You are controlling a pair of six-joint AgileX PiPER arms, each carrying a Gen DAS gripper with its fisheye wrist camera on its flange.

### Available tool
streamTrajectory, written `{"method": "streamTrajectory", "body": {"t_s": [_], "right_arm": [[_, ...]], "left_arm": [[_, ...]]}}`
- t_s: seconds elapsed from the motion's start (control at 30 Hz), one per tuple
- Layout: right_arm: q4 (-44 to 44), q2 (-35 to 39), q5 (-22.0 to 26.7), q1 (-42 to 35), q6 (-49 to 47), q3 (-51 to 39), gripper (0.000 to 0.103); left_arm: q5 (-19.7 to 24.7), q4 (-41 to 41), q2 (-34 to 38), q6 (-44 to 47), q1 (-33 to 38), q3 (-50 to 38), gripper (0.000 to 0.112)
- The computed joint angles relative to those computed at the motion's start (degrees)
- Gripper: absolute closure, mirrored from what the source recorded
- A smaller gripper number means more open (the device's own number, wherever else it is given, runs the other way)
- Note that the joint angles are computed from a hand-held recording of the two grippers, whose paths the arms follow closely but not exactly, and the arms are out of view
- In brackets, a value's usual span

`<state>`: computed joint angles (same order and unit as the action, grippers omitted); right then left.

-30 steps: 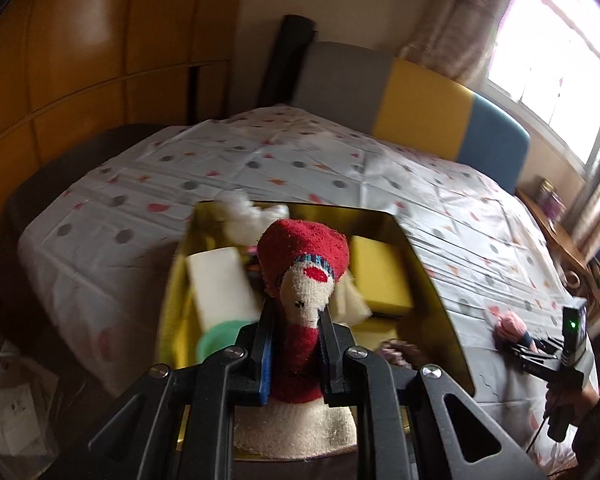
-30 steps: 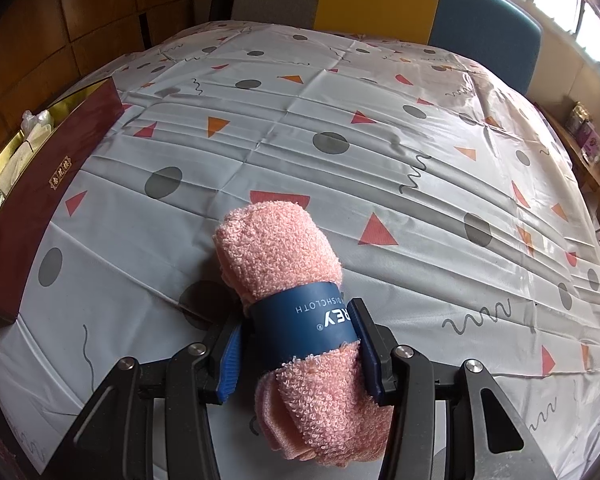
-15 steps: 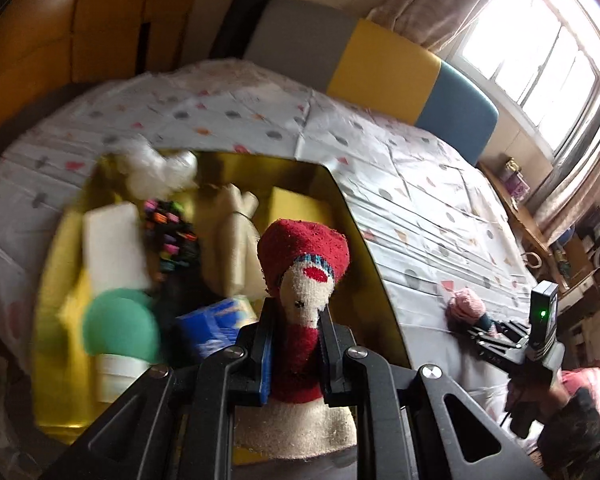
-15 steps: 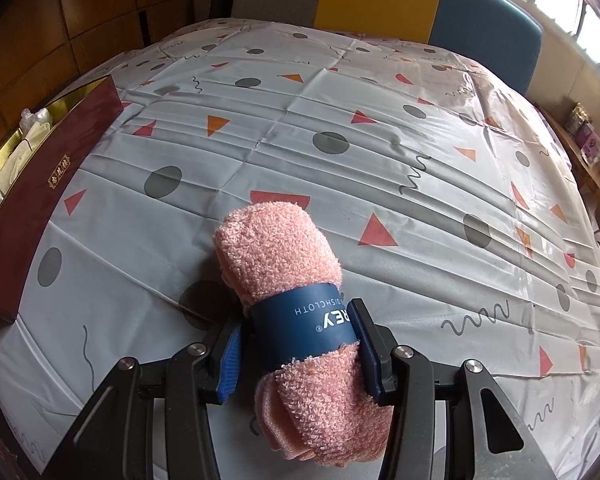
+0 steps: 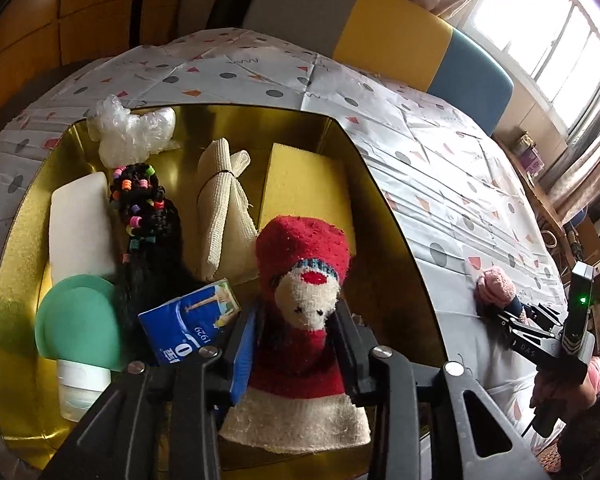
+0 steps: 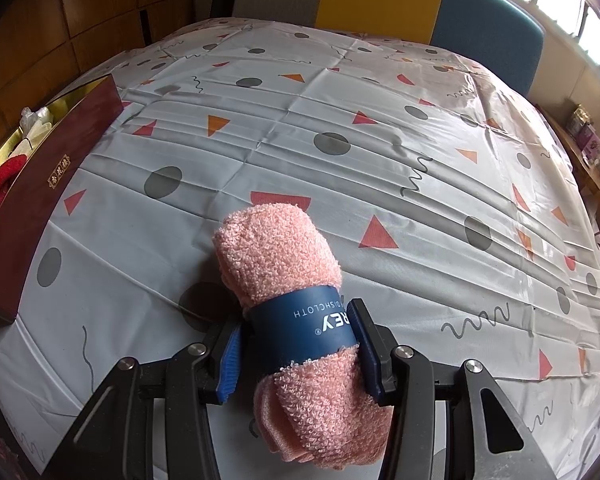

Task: Organize soft objects
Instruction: 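Carry the red sock into the tray and release with left while right holds the towel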

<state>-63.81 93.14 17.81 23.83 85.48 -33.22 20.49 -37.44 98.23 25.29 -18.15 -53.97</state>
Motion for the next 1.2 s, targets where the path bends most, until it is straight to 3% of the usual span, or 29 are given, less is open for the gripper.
{"method": "streamTrajectory", "body": {"t_s": [0.17, 0.43, 0.53, 0.63, 0.77, 0.9, 1.2], "right_arm": [[0.0, 0.1, 0.1, 0.0, -0.2, -0.1, 0.053], [0.4, 0.0, 0.9, 0.3, -0.8, -0.1, 0.053], [0.8, 0.1, 1.2, 0.5, -1.4, -0.2, 0.054], [2.0, 0.2, 1.7, 0.7, -2.8, -0.5, 0.056], [3.1, 0.2, 2.0, 0.9, -4.1, -0.8, 0.058], [2.8, 0.0, 1.6, 0.7, -3.5, -0.5, 0.057], [1.1, 0.2, 2.1, 1.3, -1.3, -0.4, 0.058]], "left_arm": [[-2.3, 2.2, -2.7, -0.3, -1.0, 2.0, 0.071], [-4.0, 14.7, -6.8, -14.3, -1.3, 3.7, 0.071], [-4.9, 22.3, -9.1, -23.4, -0.8, 5.1, 0.071], [-7.2, 35.0, -12.5, -35.3, -1.4, 7.3, 0.071], [-8.8, 45.1, -16.0, -44.1, -1.1, 9.7, 0.071], [-9.0, 48.1, -17.6, -46.1, -0.3, 10.7, 0.071], [-10.1, 40.5, -17.6, -38.1, 2.7, 12.4, 0.071]]}}
